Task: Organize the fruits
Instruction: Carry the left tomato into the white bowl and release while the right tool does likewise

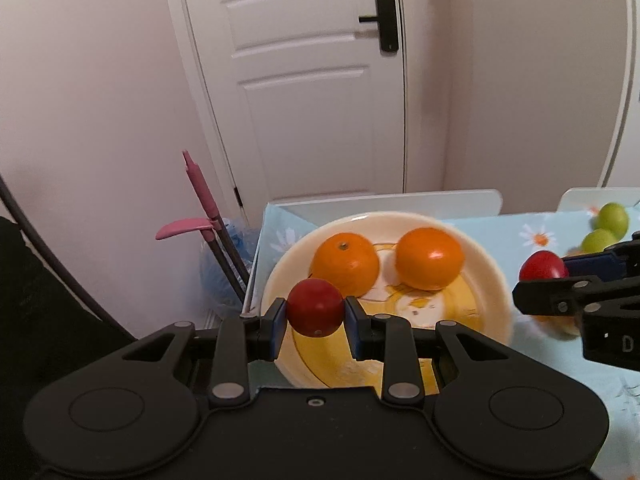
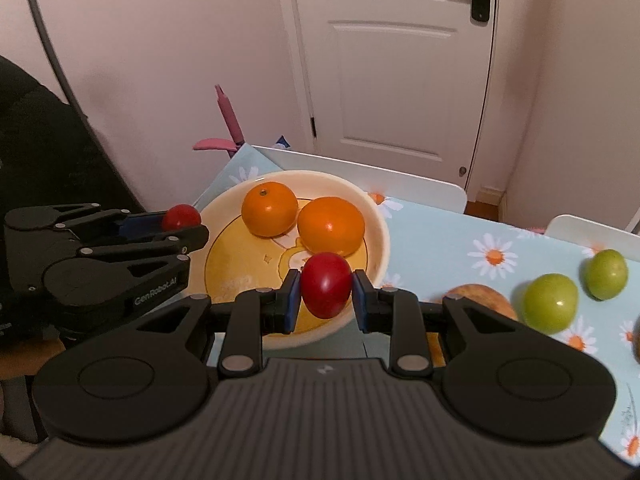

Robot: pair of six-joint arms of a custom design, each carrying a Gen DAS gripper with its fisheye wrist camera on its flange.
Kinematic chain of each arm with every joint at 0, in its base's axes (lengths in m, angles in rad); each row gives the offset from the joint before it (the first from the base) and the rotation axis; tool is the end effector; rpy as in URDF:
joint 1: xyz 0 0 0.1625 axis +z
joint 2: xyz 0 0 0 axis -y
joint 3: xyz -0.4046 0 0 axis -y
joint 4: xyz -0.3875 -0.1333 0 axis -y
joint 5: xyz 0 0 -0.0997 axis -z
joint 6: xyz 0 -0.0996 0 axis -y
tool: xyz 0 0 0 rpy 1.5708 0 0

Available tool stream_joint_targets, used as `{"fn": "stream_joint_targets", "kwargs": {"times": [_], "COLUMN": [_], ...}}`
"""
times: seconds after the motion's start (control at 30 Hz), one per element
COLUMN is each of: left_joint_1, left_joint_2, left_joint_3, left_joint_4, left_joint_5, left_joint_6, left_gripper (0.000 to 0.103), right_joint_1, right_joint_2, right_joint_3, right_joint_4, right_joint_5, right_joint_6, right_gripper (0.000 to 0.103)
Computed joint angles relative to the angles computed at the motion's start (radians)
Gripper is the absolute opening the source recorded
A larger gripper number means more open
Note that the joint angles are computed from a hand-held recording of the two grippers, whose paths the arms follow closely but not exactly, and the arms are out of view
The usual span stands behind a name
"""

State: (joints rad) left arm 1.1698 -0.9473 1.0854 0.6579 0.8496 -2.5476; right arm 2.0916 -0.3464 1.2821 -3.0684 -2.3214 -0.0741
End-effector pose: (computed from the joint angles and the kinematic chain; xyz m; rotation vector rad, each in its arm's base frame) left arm -0.0514 -0.6311 0.3144 0.7641 2.1274 -0.8262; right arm 0.4217 -0.6038 -0.0206 0.4405 -2.3639 0.8809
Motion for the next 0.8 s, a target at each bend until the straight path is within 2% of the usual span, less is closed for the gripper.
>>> {"fn": "stream_joint_targets", "kwargs": {"times": [0.27, 0.47, 0.53, 0.6, 0.63, 0.8], "left_joint_1": [0.050, 0.060, 0.062, 0.061, 0.058, 0.035], "left_joint_2": [0.105, 0.130, 0.124, 0.107, 0.095, 0.051], "left_joint_3": [-0.131, -0.153, -0.150, -0.132, -0.114, -0.053], "left_joint_4": [0.037, 0.044, 0.044, 0.032, 0.014, 0.003], "left_joint_5": [0.011, 0.016, 0.026, 0.043, 0.039, 0.014], "left_joint_6": [0.061, 0.078, 0.075, 0.074, 0.081, 0.058], "left_gripper": [0.034, 0.036, 0.050, 0.079, 0.082, 0.085], "right_joint_1": [-0.021, -0.027, -0.026, -0.027, -0.027, -0.031], "right_joint_2": [0.048, 0.051, 0.048, 0.043, 0.039, 0.016], "right_joint_3": [-0.082, -0.096, -0.095, -0.092, -0.089, -0.066], "right_joint_4": [0.080, 0.103, 0.099, 0.093, 0.090, 0.089], "right_joint_5": [-0.024, -0.038, -0.042, -0.042, -0.042, -0.029], "right_joint_6": [0.042, 0.055, 0.051, 0.049, 0.048, 0.031], "right_gripper": [0.042, 0.042, 0.042, 0.042, 0.042, 0.042]}}
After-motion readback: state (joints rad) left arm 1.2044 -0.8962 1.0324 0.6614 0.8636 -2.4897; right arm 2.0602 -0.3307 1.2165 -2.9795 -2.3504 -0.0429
